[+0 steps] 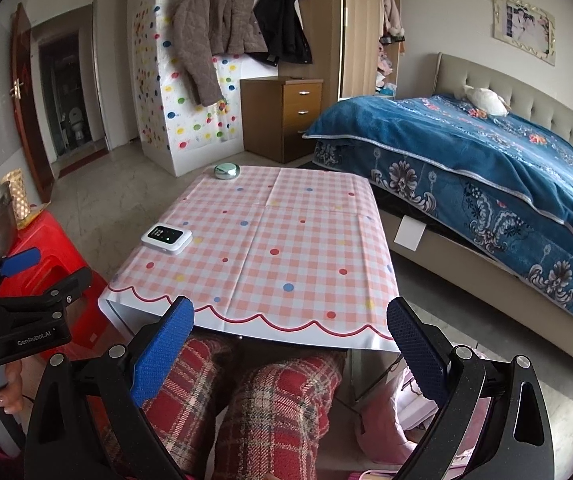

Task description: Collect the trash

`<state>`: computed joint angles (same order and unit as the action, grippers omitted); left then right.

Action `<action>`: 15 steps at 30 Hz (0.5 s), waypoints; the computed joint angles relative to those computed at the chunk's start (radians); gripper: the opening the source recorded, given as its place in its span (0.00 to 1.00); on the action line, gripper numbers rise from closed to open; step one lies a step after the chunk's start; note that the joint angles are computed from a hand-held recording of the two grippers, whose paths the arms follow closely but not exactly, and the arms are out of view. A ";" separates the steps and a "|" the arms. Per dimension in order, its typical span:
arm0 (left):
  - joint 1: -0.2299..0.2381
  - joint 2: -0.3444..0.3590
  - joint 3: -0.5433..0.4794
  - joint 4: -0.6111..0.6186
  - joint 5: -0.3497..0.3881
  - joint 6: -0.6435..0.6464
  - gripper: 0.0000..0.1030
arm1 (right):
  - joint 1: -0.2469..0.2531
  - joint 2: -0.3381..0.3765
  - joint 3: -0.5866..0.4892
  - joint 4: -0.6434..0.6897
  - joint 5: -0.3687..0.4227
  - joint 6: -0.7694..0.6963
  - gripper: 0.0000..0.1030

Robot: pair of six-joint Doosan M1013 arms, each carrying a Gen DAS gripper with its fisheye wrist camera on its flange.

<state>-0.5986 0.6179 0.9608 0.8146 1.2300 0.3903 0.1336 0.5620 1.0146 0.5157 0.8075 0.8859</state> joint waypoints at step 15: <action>-0.003 0.013 -0.016 -0.009 0.016 0.008 0.94 | -0.012 0.004 0.007 0.027 0.011 -0.015 0.93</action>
